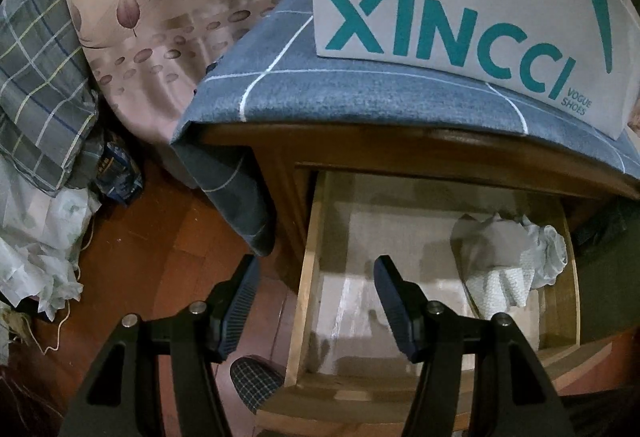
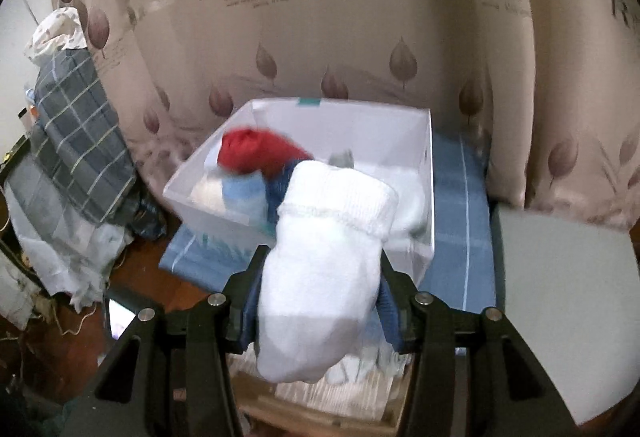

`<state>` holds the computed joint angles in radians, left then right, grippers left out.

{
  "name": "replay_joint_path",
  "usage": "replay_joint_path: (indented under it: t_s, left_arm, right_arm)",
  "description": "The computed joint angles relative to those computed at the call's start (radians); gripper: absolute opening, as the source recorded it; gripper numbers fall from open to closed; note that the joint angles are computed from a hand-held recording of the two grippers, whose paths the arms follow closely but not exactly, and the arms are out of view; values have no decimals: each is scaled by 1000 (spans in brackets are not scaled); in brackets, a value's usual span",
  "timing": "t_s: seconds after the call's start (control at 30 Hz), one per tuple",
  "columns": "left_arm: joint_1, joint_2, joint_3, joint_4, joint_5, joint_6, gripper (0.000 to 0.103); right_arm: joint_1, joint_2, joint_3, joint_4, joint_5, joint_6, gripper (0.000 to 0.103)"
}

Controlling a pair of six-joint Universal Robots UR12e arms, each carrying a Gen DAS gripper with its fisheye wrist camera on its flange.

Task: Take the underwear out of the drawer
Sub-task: 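Carry the white sock with the right gripper into the white box and release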

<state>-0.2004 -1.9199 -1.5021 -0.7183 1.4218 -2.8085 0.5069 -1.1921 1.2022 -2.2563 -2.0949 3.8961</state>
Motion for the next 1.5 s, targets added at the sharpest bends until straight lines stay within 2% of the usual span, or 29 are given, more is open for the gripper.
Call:
replay_joint_path:
  t_s: [0.23,0.43,0.7,1.0,1.2,1.33,1.5]
  left_arm:
    - [2,-2,6,-14,-10,3,61]
    - [8,-1,8,-21,-34,-10,61]
    - [6,-7,19,-46,-31,-20,61]
    - [6,-7,19,-52,-31,-20,61]
    - [3,-8,18,-55,-26,-10,61]
    - [0,-9,17,-50,-16,-7,61]
    - [-3,-13,21,-62,-8,4,61]
  right_arm:
    - [-35,75,-123,100,-12,-15,46]
    - [-60,108,-162,179,-2,8,46]
    - [-82,146,-206,258,27,1,46]
    - [-93,160,-193,242,67,15,47]
    - [-87,165,-204,241,52,0,50]
    - [-78,161,-204,224,29,-10,61]
    - [-70,156,-209,223,20,-28,62]
